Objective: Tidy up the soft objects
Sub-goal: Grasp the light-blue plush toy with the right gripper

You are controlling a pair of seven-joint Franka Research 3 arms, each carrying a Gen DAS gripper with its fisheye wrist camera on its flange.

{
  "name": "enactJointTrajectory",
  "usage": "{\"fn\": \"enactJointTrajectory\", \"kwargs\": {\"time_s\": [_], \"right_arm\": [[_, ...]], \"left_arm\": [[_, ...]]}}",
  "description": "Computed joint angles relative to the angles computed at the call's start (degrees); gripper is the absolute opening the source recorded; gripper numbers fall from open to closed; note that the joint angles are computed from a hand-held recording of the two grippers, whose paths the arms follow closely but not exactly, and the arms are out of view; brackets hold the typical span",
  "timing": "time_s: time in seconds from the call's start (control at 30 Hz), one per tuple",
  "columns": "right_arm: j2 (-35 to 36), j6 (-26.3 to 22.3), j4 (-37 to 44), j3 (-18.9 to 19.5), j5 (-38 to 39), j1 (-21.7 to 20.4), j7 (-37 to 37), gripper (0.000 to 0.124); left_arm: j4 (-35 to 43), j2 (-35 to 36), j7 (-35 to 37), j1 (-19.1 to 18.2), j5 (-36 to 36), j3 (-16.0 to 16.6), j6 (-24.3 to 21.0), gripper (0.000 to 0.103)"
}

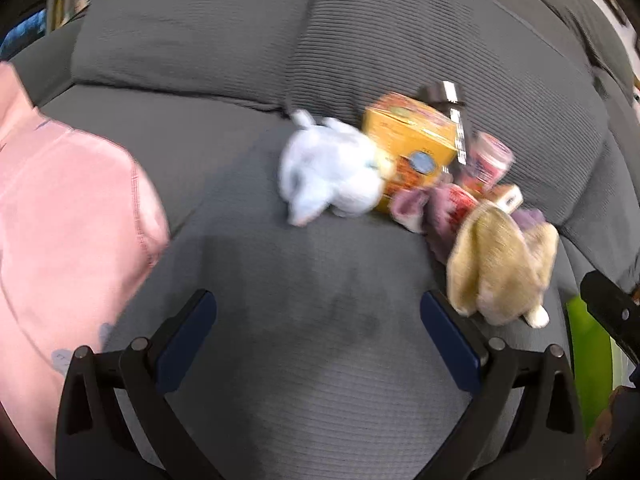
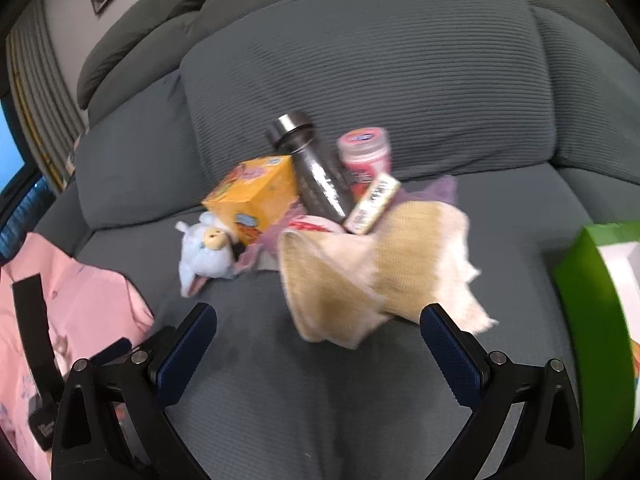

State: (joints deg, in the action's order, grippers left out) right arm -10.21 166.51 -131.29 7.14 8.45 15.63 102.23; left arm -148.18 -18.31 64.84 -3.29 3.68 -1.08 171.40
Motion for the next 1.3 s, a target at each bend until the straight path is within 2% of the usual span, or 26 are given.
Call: {"fn": "enactJointTrajectory", "kwargs": {"time_s": [0.07, 0.13, 0.3, 0.4, 0.47, 0.53, 0.73, 0.8, 0.87, 0.93, 1.07, 1.3], "right_arm": [[2.9, -1.9, 4.0, 2.0, -5.3, -1.5, 4.1, 0.102], [5.6, -3.5, 7.7, 1.9, -7.3, -0.7, 5.0, 0.101], [14.6, -9.2, 20.2, 0.5, 1.5, 3.5, -2.7, 0.097], [20.8, -12.3, 28.4, -0.5, -0.8, 5.9, -1.6, 0.096], [24.5, -15.4, 33.3, -1.5, -2.7, 7.5, 0.6, 0.096], [28.6, -18.6, 38.5, -1.4, -1.3, 8.0, 0.8, 0.096], [37.1, -24.9, 48.7, -3.6, -3.5, 11.4, 5.1, 0.09], [38.7, -26.0, 50.4, -4.6, -5.7, 12.7, 6.6, 0.087], [39.6, -26.5, 51.0, -3.9, -4.7, 12.3, 6.0, 0.079], [39.7, -24.5, 50.0, -1.2, 0.4, 9.9, 2.5, 0.062], [38.2, -22.8, 48.0, -1.4, 1.7, 10.0, 0.5, 0.058], [27.6, -17.4, 35.1, 1.4, 10.8, 6.3, -9.5, 0.058]], "left_arm": [[0.2, 0.1, 0.8, -0.6, -1.7, 1.8, -0.5, 0.101], [0.0, -0.2, 2.3, -1.6, -4.4, 4.0, -1.0, 0.101], [0.7, 0.7, 5.3, -3.4, -11.8, 7.5, -1.8, 0.095], [1.7, 1.3, 9.3, -5.3, -17.2, 9.4, -3.7, 0.09], [2.0, 1.5, 11.3, -5.3, -19.7, 9.1, -4.2, 0.09], [2.1, 1.5, 11.9, -4.3, -20.6, 8.0, -4.3, 0.09], [2.7, 2.1, 11.6, -1.7, -20.1, 5.6, -5.1, 0.09], [2.7, 2.2, 12.0, -1.6, -20.4, 5.4, -5.0, 0.09], [2.5, 2.2, 11.8, -1.1, -20.1, 5.0, -4.9, 0.09], [2.0, 2.0, 11.5, -0.7, -19.8, 4.7, -4.1, 0.09], [1.8, 1.9, 13.1, -1.9, -21.2, 5.7, -4.1, 0.09], [1.3, 1.5, 11.9, -1.3, -20.2, 5.2, -4.1, 0.09]]}}
